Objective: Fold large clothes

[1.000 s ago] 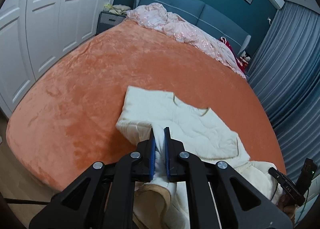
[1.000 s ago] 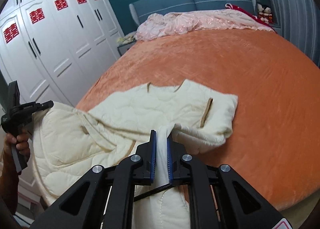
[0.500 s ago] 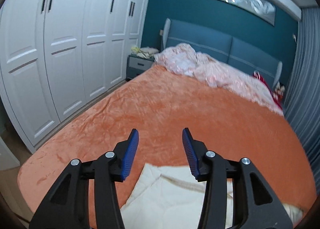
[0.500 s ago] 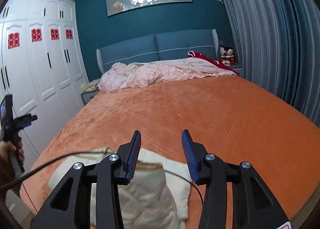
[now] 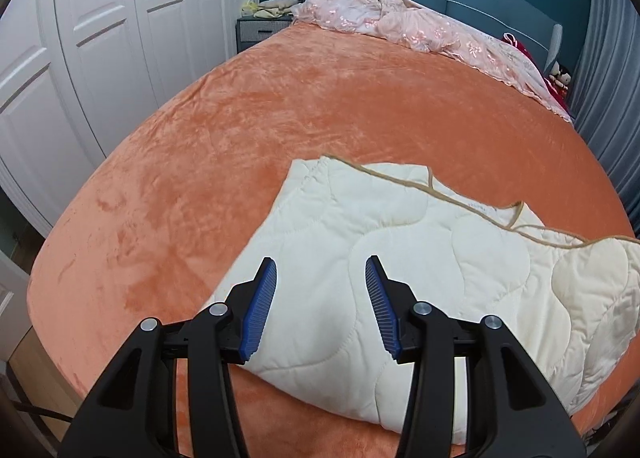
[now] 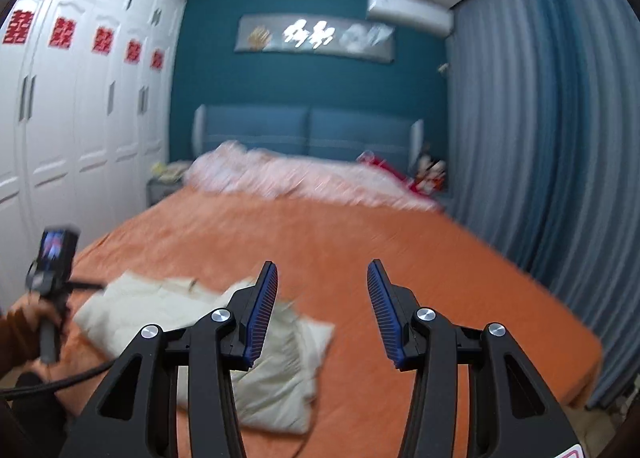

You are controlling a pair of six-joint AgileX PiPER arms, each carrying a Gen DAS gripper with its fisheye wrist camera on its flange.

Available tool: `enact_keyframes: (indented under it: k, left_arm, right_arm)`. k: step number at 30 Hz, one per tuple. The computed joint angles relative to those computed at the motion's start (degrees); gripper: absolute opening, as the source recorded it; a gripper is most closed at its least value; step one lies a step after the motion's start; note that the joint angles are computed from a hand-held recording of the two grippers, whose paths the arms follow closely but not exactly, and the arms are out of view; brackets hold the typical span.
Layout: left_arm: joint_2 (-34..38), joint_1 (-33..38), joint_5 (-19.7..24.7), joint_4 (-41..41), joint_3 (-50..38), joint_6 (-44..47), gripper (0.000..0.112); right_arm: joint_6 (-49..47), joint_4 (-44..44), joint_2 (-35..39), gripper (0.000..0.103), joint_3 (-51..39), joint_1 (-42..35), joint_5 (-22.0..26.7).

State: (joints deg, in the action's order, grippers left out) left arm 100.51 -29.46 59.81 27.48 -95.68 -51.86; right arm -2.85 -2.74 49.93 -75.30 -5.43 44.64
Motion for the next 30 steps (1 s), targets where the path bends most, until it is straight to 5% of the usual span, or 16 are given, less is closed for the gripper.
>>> enact_keyframes:
  k: [3, 9, 13, 18, 22, 25, 30]
  left_arm:
    - [-0.8, -1.2, -0.5, 0.7, 1.4, -1.5, 0.045]
    - [-2.4, -2.1, -0.4, 1.2, 2.3, -3.2, 0.045]
    - [-3.7, -2.5, 0.4, 1.8, 3.0, -4.0, 0.045]
    - [-4.2, -2.7, 1.5, 3.5, 3.9, -3.8, 0.045]
    - [-1.2, -1.4, 1.5, 2.5, 1.5, -1.9, 0.045]
    - [2.6, 1.2, 0.0, -0.2, -2.3, 1.4, 0.045]
    - [10.9, 8.3, -2.2, -8.4, -11.2, 8.9, 0.051]
  right_arm:
    - [-1.3, -2.4, -0.2, 0.048, -5.7, -8.7, -2.0]
    - [22.0, -34.8, 8.2, 0.051, -15.7, -9.9, 1.7]
    - [30.7, -42.5, 15.2, 0.051, -19.4, -15.9, 3.7]
    - [14.9, -20.0, 13.2, 0.056, -17.2, -24.6, -1.1]
    - [-3.5, 2.9, 14.8, 0.061, -16.2, -15.2, 8.4]
    - [-18.1, 19.0, 19.3, 0.060, -12.3, -10.6, 10.9]
    - [-18.9, 22.2, 33.1, 0.060, -11.5, -2.7, 6.5]
